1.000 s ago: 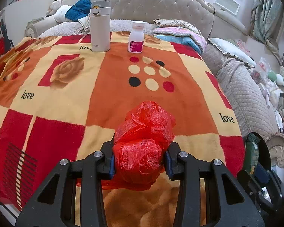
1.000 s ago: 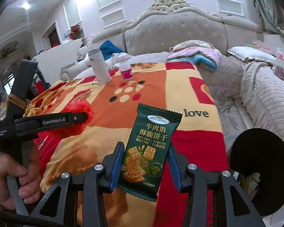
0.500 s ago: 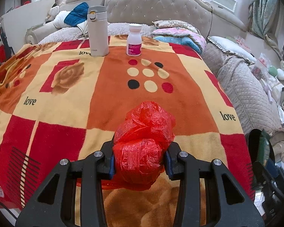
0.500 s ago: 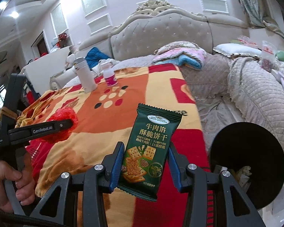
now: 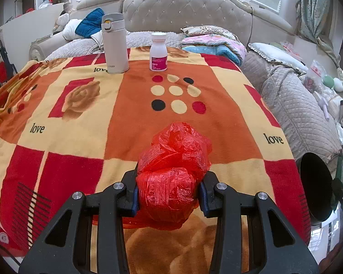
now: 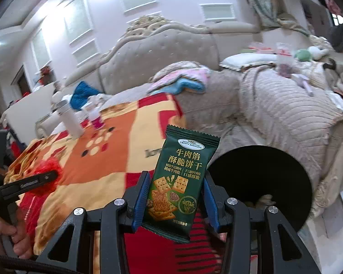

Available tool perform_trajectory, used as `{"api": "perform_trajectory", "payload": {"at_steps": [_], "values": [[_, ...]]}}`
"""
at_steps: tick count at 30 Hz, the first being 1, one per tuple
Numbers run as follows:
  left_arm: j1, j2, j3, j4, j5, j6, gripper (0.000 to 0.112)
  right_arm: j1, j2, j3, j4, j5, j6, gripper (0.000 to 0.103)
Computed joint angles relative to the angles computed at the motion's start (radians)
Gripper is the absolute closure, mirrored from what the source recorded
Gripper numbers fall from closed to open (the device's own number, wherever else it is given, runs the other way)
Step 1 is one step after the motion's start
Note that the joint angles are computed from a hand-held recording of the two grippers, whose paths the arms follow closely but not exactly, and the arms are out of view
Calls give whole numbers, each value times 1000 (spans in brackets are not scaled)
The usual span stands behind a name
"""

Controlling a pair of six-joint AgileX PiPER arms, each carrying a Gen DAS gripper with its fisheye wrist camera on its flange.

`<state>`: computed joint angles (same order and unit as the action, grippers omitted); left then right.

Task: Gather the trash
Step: 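Carry the red bag and green packet with both tools over the black bin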

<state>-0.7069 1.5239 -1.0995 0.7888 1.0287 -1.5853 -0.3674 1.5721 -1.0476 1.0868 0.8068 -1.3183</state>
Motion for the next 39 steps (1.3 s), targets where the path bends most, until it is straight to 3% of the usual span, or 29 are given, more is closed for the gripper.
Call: {"api": "perform_trajectory", "payload": {"at_steps": [13, 16, 18, 21, 29, 33, 39], "values": [[-22, 44, -53, 6, 48, 43, 76, -144, 47, -74, -37, -20, 89, 60], [-49, 100, -129, 11, 10, 138, 76, -167, 65, -95, -50, -27, 106, 60], [-45, 137, -186, -34, -92, 229, 76, -173, 80, -110, -73, -42, 150, 60], [-54, 239, -322, -98, -179, 367, 76, -189, 94, -123, -84, -47, 181, 60], [-55, 552, -714, -388, -358, 831, 76, -164, 114, -132, -182, -122, 222, 60], [-29, 644, -847, -615, -353, 1052, 76, -152, 153, -160, -234, -171, 236, 60], [-5, 717, -963, -628, -298, 1112, 76, -85, 285, -301, -347, -238, 370, 60]]}}
